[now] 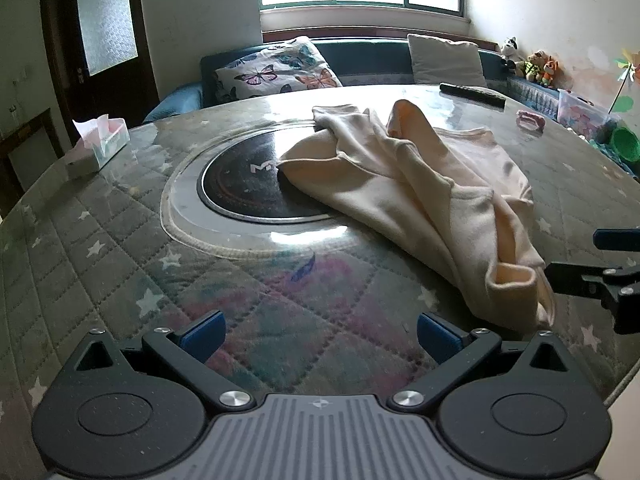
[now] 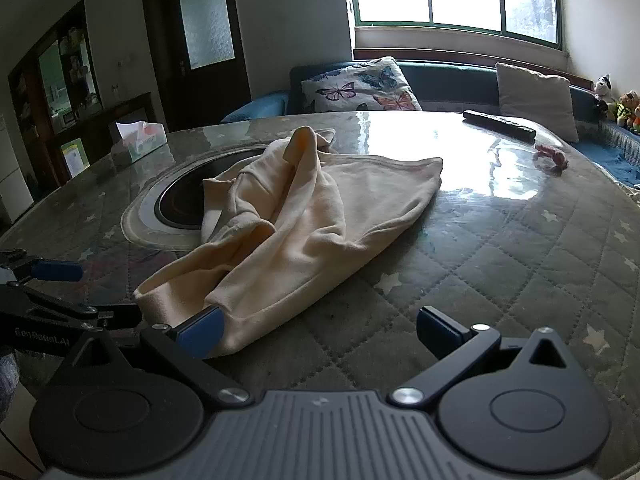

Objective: Fold clothes
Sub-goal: 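Move both grippers toward the crumpled cream shirt, then grasp the cream shirt with the left gripper while the right gripper grasps another edge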

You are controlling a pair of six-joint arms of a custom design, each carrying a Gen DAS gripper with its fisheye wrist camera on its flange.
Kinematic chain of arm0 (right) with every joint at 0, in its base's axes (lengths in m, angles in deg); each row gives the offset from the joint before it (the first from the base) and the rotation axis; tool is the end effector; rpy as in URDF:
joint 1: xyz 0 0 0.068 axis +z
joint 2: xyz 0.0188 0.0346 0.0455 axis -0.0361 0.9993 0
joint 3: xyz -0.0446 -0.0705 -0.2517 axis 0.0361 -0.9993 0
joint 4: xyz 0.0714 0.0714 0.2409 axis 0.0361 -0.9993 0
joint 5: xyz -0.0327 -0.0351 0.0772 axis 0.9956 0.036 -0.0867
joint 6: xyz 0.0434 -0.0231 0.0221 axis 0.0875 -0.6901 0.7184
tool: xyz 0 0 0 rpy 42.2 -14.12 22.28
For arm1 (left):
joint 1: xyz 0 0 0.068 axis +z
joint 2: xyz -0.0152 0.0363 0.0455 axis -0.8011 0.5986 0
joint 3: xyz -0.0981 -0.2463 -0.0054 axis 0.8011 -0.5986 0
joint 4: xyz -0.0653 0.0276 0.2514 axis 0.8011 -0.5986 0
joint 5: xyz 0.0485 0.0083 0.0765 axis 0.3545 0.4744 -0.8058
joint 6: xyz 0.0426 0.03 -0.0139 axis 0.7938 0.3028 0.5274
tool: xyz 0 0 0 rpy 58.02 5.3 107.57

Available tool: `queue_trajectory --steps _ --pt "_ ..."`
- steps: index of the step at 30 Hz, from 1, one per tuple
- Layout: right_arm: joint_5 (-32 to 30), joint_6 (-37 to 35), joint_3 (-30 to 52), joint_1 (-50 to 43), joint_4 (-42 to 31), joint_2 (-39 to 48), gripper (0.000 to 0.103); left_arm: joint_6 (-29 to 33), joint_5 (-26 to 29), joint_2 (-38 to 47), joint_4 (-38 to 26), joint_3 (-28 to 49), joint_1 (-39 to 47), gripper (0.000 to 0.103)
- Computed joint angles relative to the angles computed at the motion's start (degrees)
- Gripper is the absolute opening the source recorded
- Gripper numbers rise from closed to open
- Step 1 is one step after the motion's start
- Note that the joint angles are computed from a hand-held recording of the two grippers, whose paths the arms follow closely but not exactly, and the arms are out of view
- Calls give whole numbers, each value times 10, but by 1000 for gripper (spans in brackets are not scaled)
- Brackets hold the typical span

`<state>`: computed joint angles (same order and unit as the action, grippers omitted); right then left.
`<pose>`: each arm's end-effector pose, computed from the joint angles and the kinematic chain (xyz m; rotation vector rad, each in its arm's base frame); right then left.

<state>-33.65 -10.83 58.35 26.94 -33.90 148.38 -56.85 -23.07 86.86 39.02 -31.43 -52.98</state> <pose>0.2252 0.1176 0.2100 -0.1424 2.2429 0.2337 0.3101 -0.0011 0.1900 0.2002 2.3096 -0.0039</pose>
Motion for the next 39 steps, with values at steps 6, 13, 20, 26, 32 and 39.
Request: queue_trajectory --steps 6,13,20,26,32,39 --pt "-18 -8 13 -13 4 17 103 4 -4 21 3 26 3 103" --pt "-52 -14 47 -50 9 49 103 0 10 49 5 73 7 103" --pt "-81 -35 118 -89 5 115 99 11 35 101 -3 152 -14 101" --pt "-115 -47 209 -119 -6 204 87 16 47 149 -16 218 -21 84" --pt "-161 -55 318 -132 -21 305 72 25 60 187 -42 268 -12 72" --pt "-212 -69 430 -142 -47 409 50 26 70 242 -82 355 -12 70"
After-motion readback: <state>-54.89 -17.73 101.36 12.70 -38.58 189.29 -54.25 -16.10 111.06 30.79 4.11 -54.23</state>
